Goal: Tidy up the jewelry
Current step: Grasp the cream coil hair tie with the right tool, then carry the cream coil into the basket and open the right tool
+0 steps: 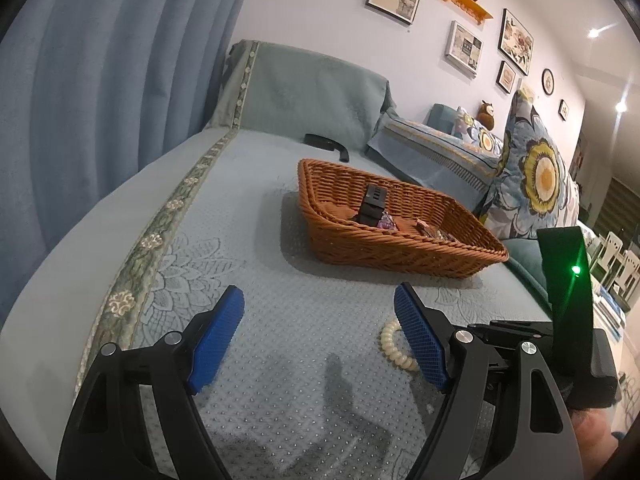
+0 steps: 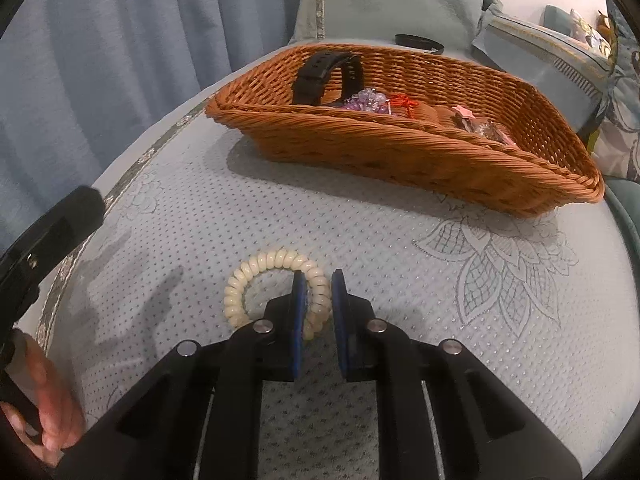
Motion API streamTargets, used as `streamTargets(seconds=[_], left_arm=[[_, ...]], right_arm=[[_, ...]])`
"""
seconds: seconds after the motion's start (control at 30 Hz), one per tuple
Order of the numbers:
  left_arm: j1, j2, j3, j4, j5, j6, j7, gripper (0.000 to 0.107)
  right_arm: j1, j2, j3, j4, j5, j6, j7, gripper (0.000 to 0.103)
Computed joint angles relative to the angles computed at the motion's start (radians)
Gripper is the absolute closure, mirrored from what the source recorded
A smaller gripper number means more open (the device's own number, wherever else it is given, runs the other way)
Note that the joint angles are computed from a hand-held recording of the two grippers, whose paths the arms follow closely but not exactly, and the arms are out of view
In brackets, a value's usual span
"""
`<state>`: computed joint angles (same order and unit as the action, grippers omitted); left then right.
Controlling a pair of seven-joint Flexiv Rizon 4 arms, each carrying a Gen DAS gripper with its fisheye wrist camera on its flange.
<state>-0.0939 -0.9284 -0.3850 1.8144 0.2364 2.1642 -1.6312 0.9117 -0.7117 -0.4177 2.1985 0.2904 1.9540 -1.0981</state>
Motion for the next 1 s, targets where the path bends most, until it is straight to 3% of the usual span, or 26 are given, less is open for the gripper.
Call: streamTargets(seconds=[0.23, 0.5, 0.6, 0.7, 0.83, 1.0], left_arm=[[-0.007, 0.002, 0.006, 0.001, -0.005, 0.001, 0.001, 0.031], [-0.003, 0.001, 0.005, 0.006, -0.005, 0.015, -0.009, 0.031], [0.039, -0.009, -0.038, 0.002, 0.047, 0.007, -0.021, 0.033], [0.06, -0.004, -0.063, -0.003, 0.069, -0.011, -0.029, 0.033], [0.149, -0.022, -0.179, -0.03, 0.146, -0.043, -0.058, 0.033], [0.13, -0.035, -0.211, -0.127, 0.126, -0.102, -0.046, 0.033]], right_arm=[[-0.015, 0.025, 0.051, 0.057, 0.048, 0.109, -0.032, 0.094], [-0.186, 0.07, 0.257, 0.093, 0.088, 0.31, -0.095, 0.094], [-0.233, 0.086, 0.316, 0.097, 0.1, 0.351, -0.117, 0.094], [-0.241, 0.107, 0.327, 0.087, 0.143, 0.364, -0.152, 0.094], [-0.308, 0.148, 0.358, 0.068, 0.122, 0.38, -0.183, 0.094], [-0.312, 0.167, 0.275, -0.035, 0.167, 0.247, -0.236, 0.094]])
